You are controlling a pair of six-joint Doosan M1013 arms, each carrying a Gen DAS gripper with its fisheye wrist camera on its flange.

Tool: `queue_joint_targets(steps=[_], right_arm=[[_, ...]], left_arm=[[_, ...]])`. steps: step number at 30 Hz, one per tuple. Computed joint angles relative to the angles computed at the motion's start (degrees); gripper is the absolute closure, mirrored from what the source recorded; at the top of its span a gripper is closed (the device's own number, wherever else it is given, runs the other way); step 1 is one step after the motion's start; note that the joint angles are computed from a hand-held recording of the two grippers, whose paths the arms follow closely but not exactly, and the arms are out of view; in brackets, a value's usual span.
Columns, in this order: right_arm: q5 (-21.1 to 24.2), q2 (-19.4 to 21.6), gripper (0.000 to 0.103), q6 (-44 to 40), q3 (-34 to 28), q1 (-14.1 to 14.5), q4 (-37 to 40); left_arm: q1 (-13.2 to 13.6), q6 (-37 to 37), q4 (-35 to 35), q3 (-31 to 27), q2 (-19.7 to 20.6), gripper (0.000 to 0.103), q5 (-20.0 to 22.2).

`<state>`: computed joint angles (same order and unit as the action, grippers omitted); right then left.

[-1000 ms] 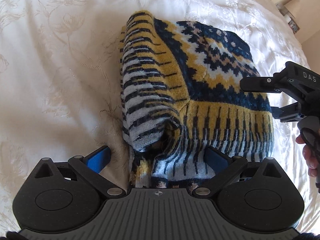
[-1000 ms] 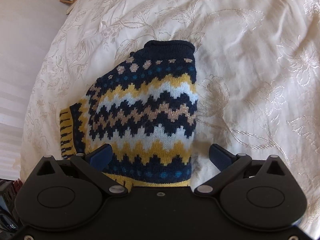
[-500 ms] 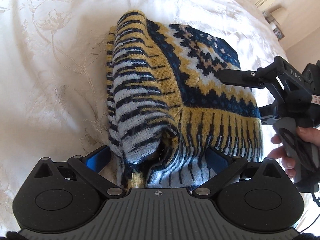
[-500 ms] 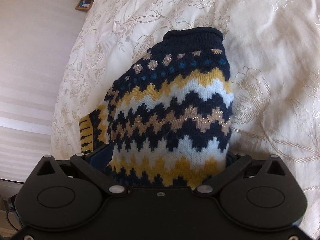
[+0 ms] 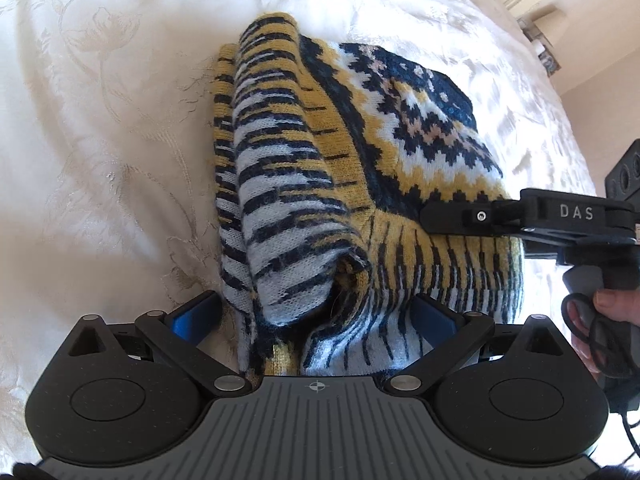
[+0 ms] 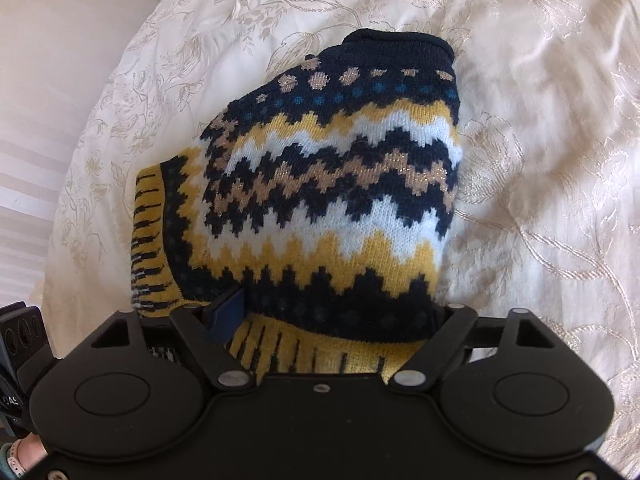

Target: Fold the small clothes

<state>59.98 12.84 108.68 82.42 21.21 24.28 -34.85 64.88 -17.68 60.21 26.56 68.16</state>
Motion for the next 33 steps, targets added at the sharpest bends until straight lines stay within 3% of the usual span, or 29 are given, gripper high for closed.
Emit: queue_joint_targets(steps=[1,3,4,5,6,13,22,24,26,28,30,33], right_arm=[[0.19,-0.04,0.039,0.3,-0.2,0.1,-0.56],[0.48,0.07,0.047,0.71,-1.0,0.65,-2.41],[0.91,0.12,0.051,1.16,-1.41,0.9,-3.29],[1.07,0.06,0.054,1.77,-1.65,1.11,-3.86],[1.13,-0.04,0.054,3.0,-2.02,1.52,-4.88],[-0.33,-4.16,0.057,4.46,1.14,2.22,-4.74],[4.88,-11.99,0.054,2.68,8.88,2.05,-3.06],[5.35,-13.47,0.047,3.89,10.51,2.95,-6.43],[6.02,-14.38,0.032,6.32,11.13,4.83,-12.94],[5.09,-15.82,0.023,7.93,12.26,5.65,-15.62],[3.51,-17.95,0.021,9.32,13.78,5.97,-17.84],[0.65,-20.06,0.011,13.17,15.04,6.93,-22.78]], left_arm=[[-0.07,0.71,-0.32,0.76,-0.4,0.003,-1.5],[-0.15,3.9,-0.55,0.38,-0.29,0.03,-0.8],[0.04,4.53,-1.45,0.1,-0.23,0.039,-0.42],[0.7,4.93,-4.47,0.2,-0.25,0.057,-0.48],[1.22,4.38,-6.52,0.33,-0.3,0.063,-0.5],[1.02,4.69,-8.92,2.54,-2.82,0.066,-1.61],[-3.97,3.5,-7.31,8.66,-7.84,0.065,-0.73],[-5.88,-1.11,-0.68,9.25,-8.48,0.063,0.89],[-7.68,-4.92,6.85,9.13,-8.91,0.061,2.76],[-8.82,-8.81,12.11,7.91,-9.18,0.059,4.65],[-9.93,-10.71,17.44,5.55,-9.01,0.059,7.01],[-11.42,-10.3,24.16,3.28,-9.0,0.054,6.35]])
